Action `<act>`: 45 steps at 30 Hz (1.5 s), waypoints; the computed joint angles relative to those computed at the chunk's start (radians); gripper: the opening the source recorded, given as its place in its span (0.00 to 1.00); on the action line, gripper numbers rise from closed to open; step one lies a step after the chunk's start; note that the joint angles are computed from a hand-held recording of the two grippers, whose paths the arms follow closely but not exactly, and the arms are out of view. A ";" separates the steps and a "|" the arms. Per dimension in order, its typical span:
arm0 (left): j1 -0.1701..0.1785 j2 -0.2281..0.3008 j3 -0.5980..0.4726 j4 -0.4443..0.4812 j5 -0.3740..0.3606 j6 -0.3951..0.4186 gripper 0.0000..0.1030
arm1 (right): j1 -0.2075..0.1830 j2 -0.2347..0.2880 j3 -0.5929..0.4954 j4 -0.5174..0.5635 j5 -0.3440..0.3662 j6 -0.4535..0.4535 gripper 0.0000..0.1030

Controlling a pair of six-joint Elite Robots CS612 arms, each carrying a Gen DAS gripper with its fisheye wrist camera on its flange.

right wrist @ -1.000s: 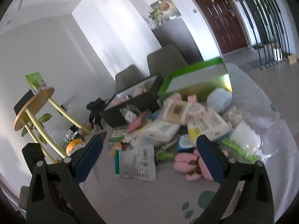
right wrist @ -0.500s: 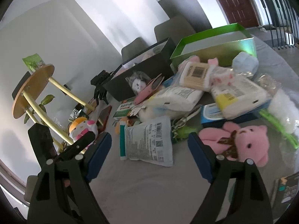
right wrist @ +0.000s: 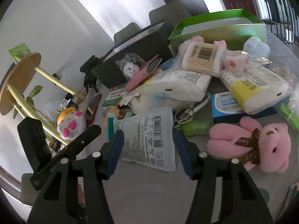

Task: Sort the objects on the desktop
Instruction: 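Close the left gripper on the white snack bag's teal strip, then lift the white snack bag with the left gripper and carry it toward the black box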

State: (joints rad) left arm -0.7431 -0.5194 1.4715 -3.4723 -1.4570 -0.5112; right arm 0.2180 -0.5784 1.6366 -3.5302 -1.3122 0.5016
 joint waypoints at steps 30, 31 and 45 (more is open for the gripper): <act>0.003 0.027 -0.055 0.100 -0.099 0.023 0.36 | -0.003 0.030 -0.054 0.071 0.037 0.003 0.39; 0.004 0.027 -0.053 0.098 -0.103 0.020 0.36 | -0.002 0.029 -0.053 0.070 0.037 0.004 0.39; -0.004 -0.001 -0.012 0.033 -0.083 0.011 0.36 | 0.015 0.007 -0.027 0.011 0.003 0.004 0.39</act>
